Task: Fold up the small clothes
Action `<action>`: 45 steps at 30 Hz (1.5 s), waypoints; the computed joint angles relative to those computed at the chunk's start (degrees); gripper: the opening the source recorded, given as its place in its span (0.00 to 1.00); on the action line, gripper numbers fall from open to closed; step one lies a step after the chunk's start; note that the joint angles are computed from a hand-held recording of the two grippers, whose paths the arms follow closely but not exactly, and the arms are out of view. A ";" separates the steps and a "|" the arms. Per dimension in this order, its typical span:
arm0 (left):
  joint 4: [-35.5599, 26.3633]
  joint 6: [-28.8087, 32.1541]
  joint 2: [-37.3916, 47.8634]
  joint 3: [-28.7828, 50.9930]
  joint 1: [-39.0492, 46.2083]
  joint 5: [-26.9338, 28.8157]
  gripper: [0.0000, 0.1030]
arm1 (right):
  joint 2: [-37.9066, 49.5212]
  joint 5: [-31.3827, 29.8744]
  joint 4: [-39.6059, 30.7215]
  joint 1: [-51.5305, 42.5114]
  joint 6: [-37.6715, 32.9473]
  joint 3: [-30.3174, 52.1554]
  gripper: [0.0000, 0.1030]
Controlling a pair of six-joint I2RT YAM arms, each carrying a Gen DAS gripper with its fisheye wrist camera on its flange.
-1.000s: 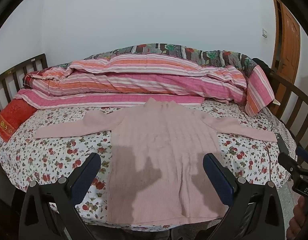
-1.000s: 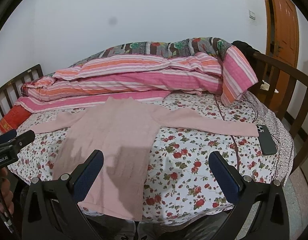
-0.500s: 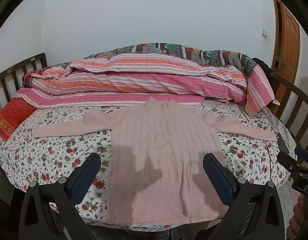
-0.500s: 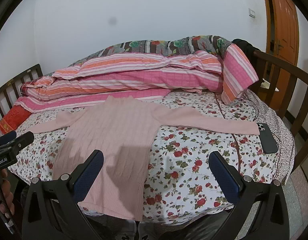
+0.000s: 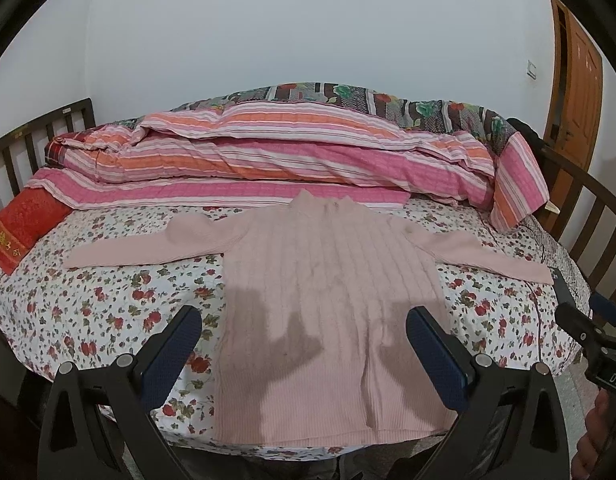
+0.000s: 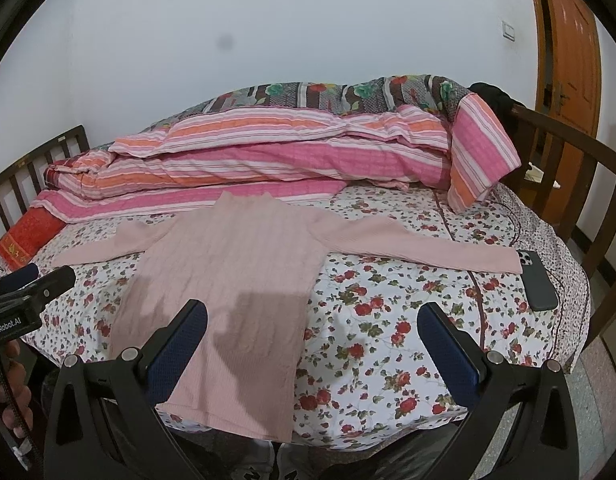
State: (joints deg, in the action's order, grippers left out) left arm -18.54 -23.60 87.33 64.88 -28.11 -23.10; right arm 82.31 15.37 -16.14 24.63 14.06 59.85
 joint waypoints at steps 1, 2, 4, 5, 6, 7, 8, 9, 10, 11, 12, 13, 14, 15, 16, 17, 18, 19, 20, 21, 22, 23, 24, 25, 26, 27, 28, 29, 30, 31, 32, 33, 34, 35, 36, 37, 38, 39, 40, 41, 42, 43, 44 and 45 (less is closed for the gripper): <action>0.19 -0.15 0.09 -0.06 -0.03 0.08 1.00 | 0.08 0.07 0.04 0.15 0.08 -0.01 1.00; 0.32 0.01 -0.21 -0.38 0.15 0.37 1.00 | 0.20 0.14 -0.03 0.24 0.13 0.10 1.00; 0.55 0.26 -0.56 -0.82 0.33 0.52 1.00 | 0.34 0.34 -0.08 0.47 0.13 0.19 1.00; 0.58 0.35 -0.69 -0.95 0.41 0.57 1.00 | 0.43 0.47 -0.07 0.61 0.12 0.23 1.00; 0.66 0.41 -0.74 -1.00 0.47 0.71 1.00 | 0.47 0.49 0.00 0.67 0.10 0.22 1.00; 0.71 0.40 -0.70 -0.99 0.44 0.70 1.00 | 0.51 0.49 0.01 0.78 0.12 0.23 1.00; 0.69 0.36 -0.65 -0.94 0.42 0.62 1.00 | 0.53 0.51 0.00 0.81 0.12 0.26 1.00; 0.57 0.32 -0.67 -0.86 0.42 0.60 1.00 | 0.53 0.59 0.06 0.89 0.11 0.23 1.00; 0.58 0.34 -0.79 -0.94 0.46 0.65 1.00 | 0.55 0.51 0.06 0.77 0.11 0.27 1.00; 0.64 0.32 -0.78 -0.97 0.49 0.69 1.00 | 0.56 0.45 0.02 0.76 0.15 0.28 1.00; 0.47 0.27 -0.73 -0.84 0.44 0.62 1.00 | 0.59 0.44 0.08 0.83 0.21 0.27 1.00; 0.49 0.29 -0.75 -0.89 0.42 0.57 1.00 | 0.54 0.48 0.06 0.89 0.20 0.25 1.00; 0.50 0.35 -0.81 -0.93 0.51 0.64 1.00 | 0.57 0.57 0.10 1.02 0.23 0.26 1.00; 0.44 0.38 -0.90 -0.94 0.62 0.74 1.00 | 0.63 0.67 0.10 1.17 0.27 0.30 1.00; 0.44 0.38 -0.90 -0.94 0.62 0.74 1.00 | 0.55 0.57 0.06 1.03 0.24 0.26 1.00; 0.51 0.34 -0.94 -1.00 0.63 0.78 1.00 | 0.56 0.61 0.09 1.09 0.24 0.25 1.00; 0.51 0.34 -0.94 -1.00 0.63 0.78 1.00 | 0.55 0.65 0.17 1.16 0.23 0.21 1.00; 0.53 0.41 -0.93 -0.99 0.62 0.78 1.00 | 0.60 0.74 0.19 1.25 0.29 0.26 1.00; 0.58 0.51 -0.92 -1.00 0.62 0.76 1.00 | 0.67 0.90 0.22 1.45 0.37 0.32 1.00; 0.54 0.62 -0.90 -0.95 0.62 0.76 1.00 | 0.69 1.02 0.29 1.62 0.45 0.33 1.00; 0.74 0.95 -0.87 -0.99 0.63 0.78 1.00 | 0.62 1.12 0.35 1.76 0.47 0.28 1.00; 0.91 1.35 -1.10 -1.20 1.07 1.11 1.00 | 0.63 1.31 0.42 1.92 0.49 0.30 1.00; 0.96 1.55 -1.19 -1.29 1.32 1.16 1.00 | 0.64 1.42 0.45 2.00 0.50 0.30 1.00; 0.94 1.75 -1.19 -1.31 1.61 1.16 1.00 | 0.69 1.43 0.50 2.00 0.53 0.30 1.00; 1.17 2.01 -1.15 -1.41 1.90 1.30 1.00 | 0.74 1.36 0.55 2.01 0.56 0.30 1.00; 1.27 2.23 -1.03 -1.41 2.23 1.45 1.00 | 0.76 1.24 0.53 1.96 0.58 0.31 1.00; 1.40 2.41 -1.24 -1.72 2.58 1.61 1.00 | 1.14 1.36 0.44 2.05 0.76 0.57 1.00; 1.61 2.53 -1.14 -1.83 2.84 1.66 1.00 | 1.38 1.29 0.42 1.91 0.70 0.73 1.00; 1.83 2.65 -1.07 -1.96 3.05 1.80 1.00 | 1.72 1.21 0.50 1.80 0.66 0.88 1.00; 2.28 3.05 -0.85 -2.10 3.52 2.24 1.00 | 2.04 1.04 0.74 1.73 0.55 0.95 1.00; 2.59 3.53 -0.63 -2.10 3.94 2.62 1.00 | 2.45 0.84 1.05 1.67 0.41 1.09 1.00; 2.97 3.98 -0.42 -2.19 4.27 2.84 1.00 | 2.68 0.78 1.35 1.58 0.38 1.12 1.00; 3.29 4.04 -0.24 -2.36 4.07 2.59 1.00 | 3.02 0.75 2.04 1.54 0.41 1.13 1.00; 3.85 4.72 0.08 -2.52 4.56 2.90 1.00 | 3.29 0.46 2.45 1.41 0.29 1.19 1.00; 4.55 5.48 0.50 -2.69 5.29 3.49 1.00 | 3.60 -0.06 2.90 1.16 0.08 1.26 1.00; 5.14 5.84 0.76 -2.89 5.71 3.96 1.00 | 4.08 -0.60 3.52 0.97 -0.07 1.42 1.00; 6.35 6.40 1.22 -3.33 6.76 5.31 1.00 | 4.87 -1.05 4.12 0.72 -0.16 1.79 1.00; 7.52 6.62 1.53 -3.85 7.60 6.61 1.00 | 5.79 -1.47 4.38 0.48 -0.23 2.30 1.00; 9.56 6.73 2.28 -4.68 9.39 9.29 1.00 | 7.04 -2.06 4.56 0.20 -0.31 3.00 1.00; 10.44 6.36 2.92 -5.06 10.18 10.40 1.00 | 8.00 -2.71 4.96 0.00 -0.50 3.36 1.00; 11.27 6.00 3.90 -5.25 11.12 11.36 1.00 | 9.49 -3.68 5.51 -0.34 -0.95 3.99 1.00; 11.91 5.45 5.14 -5.29 12.22 12.17 1.00 | 10.93 -3.94 5.94 -0.42 -1.10 4.61 1.00; 12.49 5.04 6.76 -5.13 13.62 13.46 1.00 | 12.10 -3.76 6.28 -0.45 -1.09 5.10 1.00; 13.17 4.93 8.01 -5.12 14.74 14.71 1.00 | 13.72 -3.27 6.90 -0.44 -1.08 5.74 1.00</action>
State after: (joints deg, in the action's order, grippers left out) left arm -5.37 -18.67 95.34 59.75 -13.37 -8.39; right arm 96.03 12.09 -9.24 24.19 12.98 65.59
